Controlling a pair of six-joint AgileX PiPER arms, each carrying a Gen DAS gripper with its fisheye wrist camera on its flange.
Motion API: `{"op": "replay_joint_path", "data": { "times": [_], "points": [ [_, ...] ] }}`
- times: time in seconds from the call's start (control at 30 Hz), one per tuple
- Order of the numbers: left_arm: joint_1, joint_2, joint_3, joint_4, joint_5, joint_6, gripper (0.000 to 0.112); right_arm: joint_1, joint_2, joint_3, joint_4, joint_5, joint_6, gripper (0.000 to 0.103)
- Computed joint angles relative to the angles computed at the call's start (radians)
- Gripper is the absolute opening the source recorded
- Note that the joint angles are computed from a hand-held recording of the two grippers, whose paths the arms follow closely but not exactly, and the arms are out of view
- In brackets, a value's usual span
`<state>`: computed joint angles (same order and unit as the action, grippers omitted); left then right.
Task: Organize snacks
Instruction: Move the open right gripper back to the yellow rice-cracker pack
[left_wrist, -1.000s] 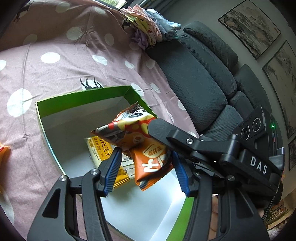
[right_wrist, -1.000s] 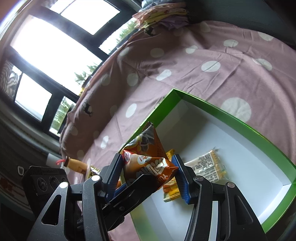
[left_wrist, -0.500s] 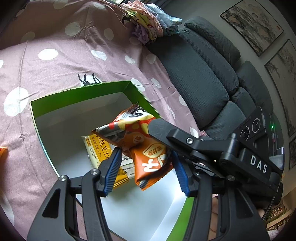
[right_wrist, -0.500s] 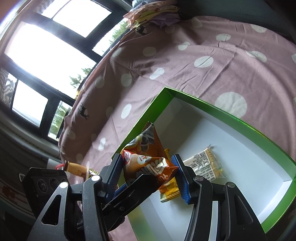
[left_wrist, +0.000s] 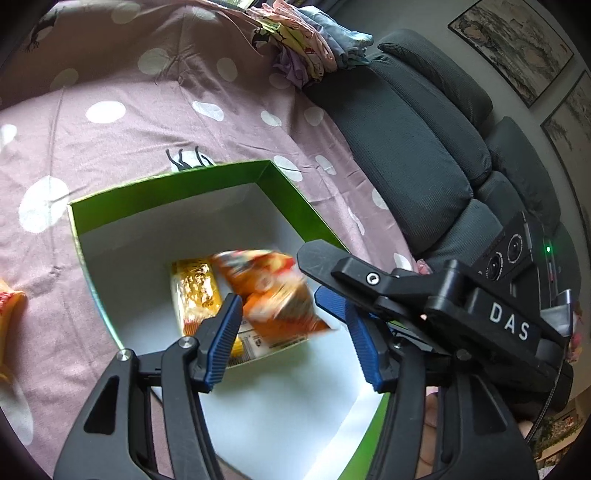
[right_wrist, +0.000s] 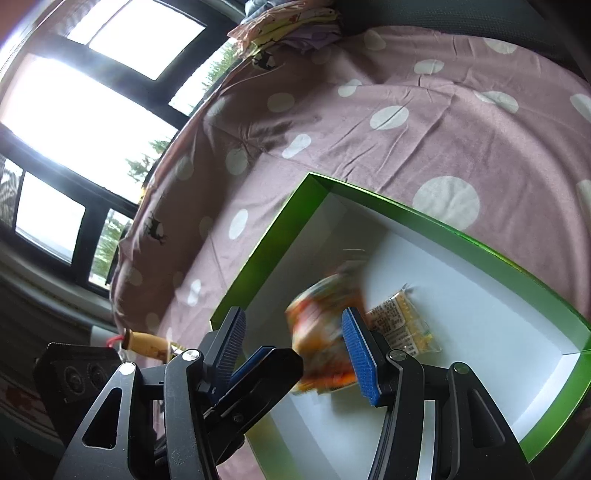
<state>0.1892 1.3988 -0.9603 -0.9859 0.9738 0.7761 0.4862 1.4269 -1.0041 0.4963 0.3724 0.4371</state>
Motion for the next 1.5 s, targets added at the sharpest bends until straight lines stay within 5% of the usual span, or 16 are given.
{"op": "replay_joint_path", "data": {
  "times": [0.13, 0.33, 0.7, 0.9, 1.07, 1.3, 1.5],
  "points": [
    [-0.004, -0.07, 0.021, 0.061, -0.068, -0.027, 0.065, 0.018, 0.001, -0.01, -0.08, 0.0, 0.073, 0.057],
    [0.149, -0.21, 0.06, 0.11, -0.047, -0.006, 0.072, 0.067, 0.007, -0.04, -0.184, -0.007, 0.139, 0.057],
    [0.797, -0.299, 0.114, 0.01, 0.209, 0.157, 0.081, 0.217, 0.065, -0.14, -0.574, 0.035, 0.454, 0.057],
    [0.898, -0.325, 0.161, 0.08, 0.061, 0.173, 0.082, 0.315, 0.081, -0.172, -0.861, 0.025, 0.704, 0.057],
    [0.877, -0.305, 0.178, 0.186, -0.125, 0.138, 0.082, 0.381, 0.155, -0.256, -0.926, 0.058, 0.733, 0.057],
    [1.032, -0.219, 0.151, 0.147, -0.07, 0.225, 0.086, 0.476, 0.295, -0.419, -1.051, 0.232, 0.795, 0.057],
    [1.072, -0.187, 0.139, 0.176, -0.085, 0.219, 0.088, 0.514, 0.419, -0.558, -0.979, 0.321, 0.702, 0.062]
  ]
}}
